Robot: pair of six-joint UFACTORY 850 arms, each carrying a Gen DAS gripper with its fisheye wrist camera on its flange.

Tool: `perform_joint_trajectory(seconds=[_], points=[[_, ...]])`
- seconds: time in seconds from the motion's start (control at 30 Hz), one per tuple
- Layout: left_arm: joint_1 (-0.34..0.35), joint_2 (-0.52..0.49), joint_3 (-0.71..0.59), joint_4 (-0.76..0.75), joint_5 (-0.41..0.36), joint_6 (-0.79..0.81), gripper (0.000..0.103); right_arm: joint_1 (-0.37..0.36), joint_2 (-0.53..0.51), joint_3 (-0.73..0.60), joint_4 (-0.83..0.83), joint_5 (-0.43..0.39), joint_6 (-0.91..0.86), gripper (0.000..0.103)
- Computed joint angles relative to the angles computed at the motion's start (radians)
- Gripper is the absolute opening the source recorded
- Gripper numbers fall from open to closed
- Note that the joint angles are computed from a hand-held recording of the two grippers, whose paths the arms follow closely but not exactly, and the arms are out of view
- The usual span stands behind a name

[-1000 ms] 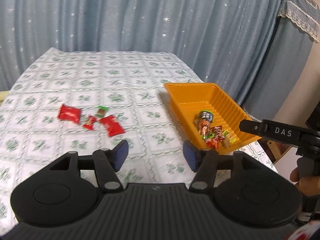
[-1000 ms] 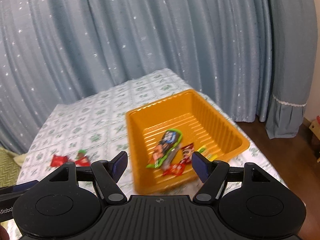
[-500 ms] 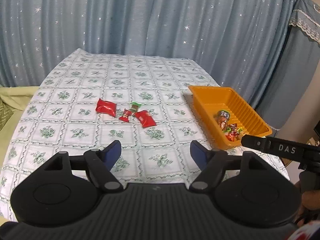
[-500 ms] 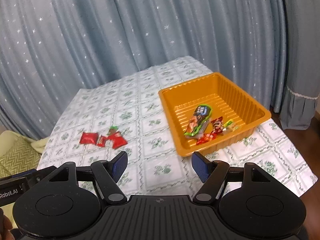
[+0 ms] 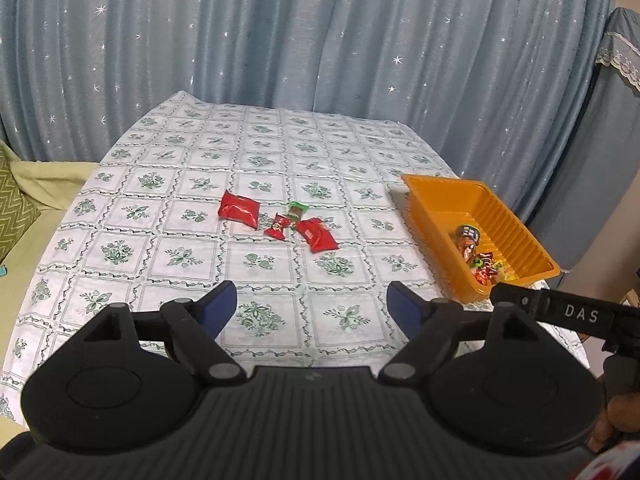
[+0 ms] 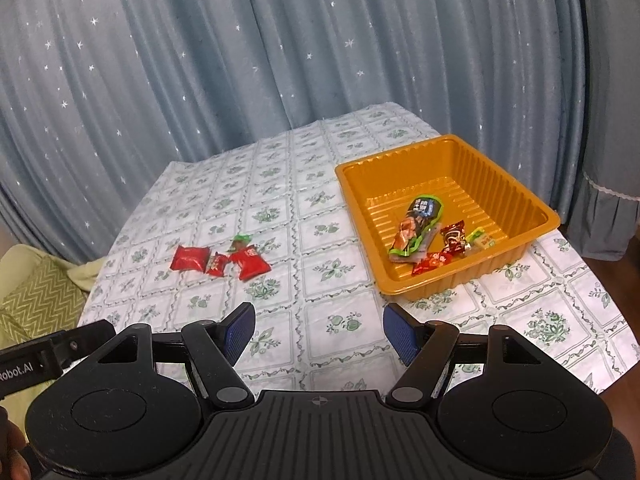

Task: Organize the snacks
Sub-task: 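Move both tools back toward the remaining red packets, then grasp a small red candy with the left tool while the right tool grasps a red packet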

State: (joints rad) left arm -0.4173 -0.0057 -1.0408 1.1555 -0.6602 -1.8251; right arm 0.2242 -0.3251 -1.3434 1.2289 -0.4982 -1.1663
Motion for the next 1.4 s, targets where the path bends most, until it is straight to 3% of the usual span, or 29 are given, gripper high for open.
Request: perform_joint_trajectory(seconds=[0.37,0.63,0.93,1.23,1.4], points=[[0.065,0.008,0.028,0.014,0.015,0.002,0.08,0.04,-0.045,-0.035,0.001,-0.018,-0.038,0.071],[0.153,-0.039,0.009,0.038,0.071,0.045,0.08,0.084,-0.149,-0.148,0.022,-0.04,-0.088,0.071],[0.266,-0.156,-0.04,0.067,0.191,0.111,0.08,0.128,-0.344,-0.373,-0.043,-0.045,-0.078,0.071],[0.347,-0.268,-0.104,0.15,0.291,0.088,0.08,0.163,-0.553,-0.639,-0.179,-0.113,-0.009,0.07],[0.377,-0.308,-0.13,0.152,0.339,0.105,0.08,0.18,-0.653,-0.784,-0.253,-0.131,0.047,0.06]])
